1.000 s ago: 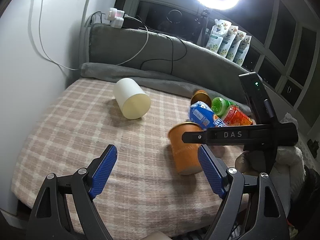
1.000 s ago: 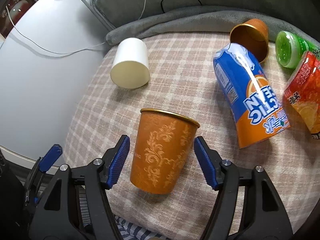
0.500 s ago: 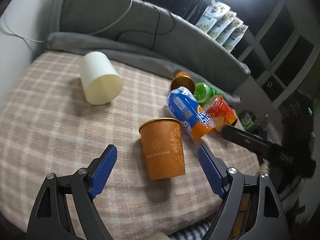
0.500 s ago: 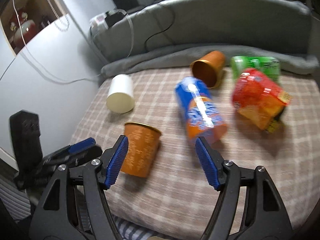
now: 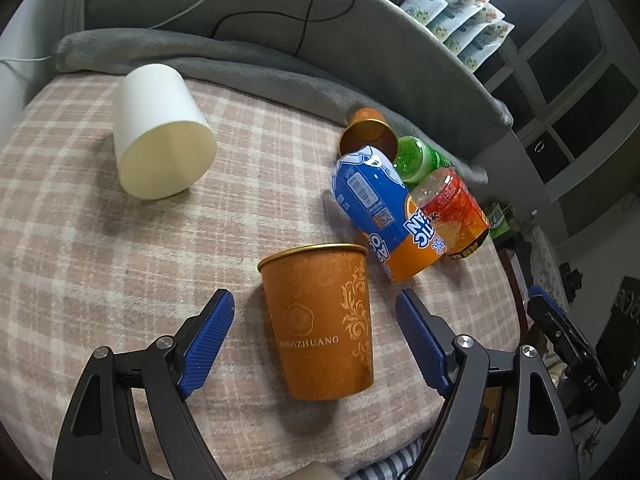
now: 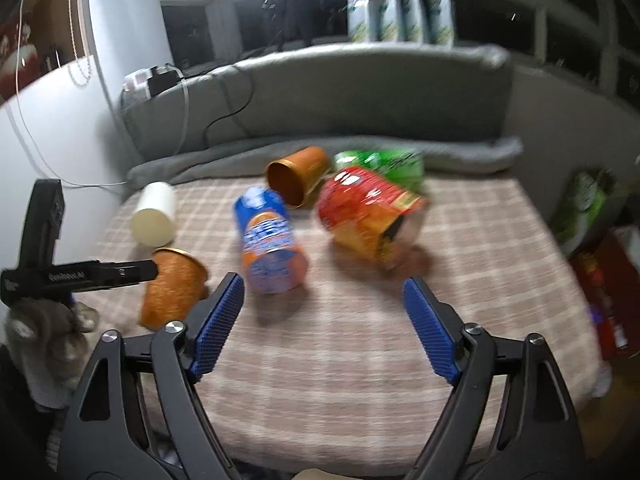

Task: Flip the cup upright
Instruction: 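Close the left tool on the orange cup while the right tool releases it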

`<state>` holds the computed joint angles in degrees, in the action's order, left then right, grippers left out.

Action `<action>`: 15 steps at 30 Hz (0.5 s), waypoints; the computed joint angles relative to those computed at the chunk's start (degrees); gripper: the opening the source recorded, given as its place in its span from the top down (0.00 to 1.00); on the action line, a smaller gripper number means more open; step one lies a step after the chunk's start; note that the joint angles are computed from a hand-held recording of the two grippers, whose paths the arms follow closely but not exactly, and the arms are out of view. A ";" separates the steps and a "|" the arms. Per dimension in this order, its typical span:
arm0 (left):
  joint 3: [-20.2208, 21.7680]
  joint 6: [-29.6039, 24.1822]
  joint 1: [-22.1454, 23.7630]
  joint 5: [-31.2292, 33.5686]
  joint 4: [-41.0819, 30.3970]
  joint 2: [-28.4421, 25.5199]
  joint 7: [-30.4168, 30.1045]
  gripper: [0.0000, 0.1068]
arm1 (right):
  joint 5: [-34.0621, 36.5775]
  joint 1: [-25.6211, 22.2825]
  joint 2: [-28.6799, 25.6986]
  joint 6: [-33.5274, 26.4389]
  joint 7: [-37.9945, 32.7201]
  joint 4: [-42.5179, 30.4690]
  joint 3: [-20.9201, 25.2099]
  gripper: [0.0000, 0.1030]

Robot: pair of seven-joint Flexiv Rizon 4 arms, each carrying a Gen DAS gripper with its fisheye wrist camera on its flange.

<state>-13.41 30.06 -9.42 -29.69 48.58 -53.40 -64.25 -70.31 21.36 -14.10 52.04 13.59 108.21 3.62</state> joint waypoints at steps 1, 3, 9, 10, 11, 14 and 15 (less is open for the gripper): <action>0.11 -0.75 -0.16 0.21 -0.98 -0.51 -0.27 0.23 | -0.16 0.15 0.19 -0.53 0.07 0.11 0.03 0.14; 0.39 -2.48 -0.55 0.76 -3.16 -1.69 -0.83 0.23 | -0.29 0.11 0.56 -0.74 0.22 0.35 0.16 0.14; 1.28 -6.61 -1.73 2.58 -9.00 -4.71 -1.95 0.23 | -0.65 0.04 0.82 -1.14 0.71 0.58 0.46 0.14; 1.34 -6.88 -1.84 2.75 -9.45 -4.97 -2.05 0.23 | -0.62 -0.03 0.83 -0.99 0.82 0.64 0.47 0.14; 1.51 -7.48 -2.07 3.02 -10.58 -5.58 -2.36 0.23 | -0.56 -0.06 0.86 -0.99 0.90 0.72 0.50 0.14; 1.74 -9.99 -2.43 3.24 -14.42 -7.69 -3.88 0.24 | -0.29 -0.14 0.85 -1.07 1.25 0.92 0.53 0.14; 1.79 -10.75 -2.51 3.24 -15.51 -8.28 -4.41 0.24 | -0.30 -0.24 0.90 -0.95 1.47 1.03 0.49 0.14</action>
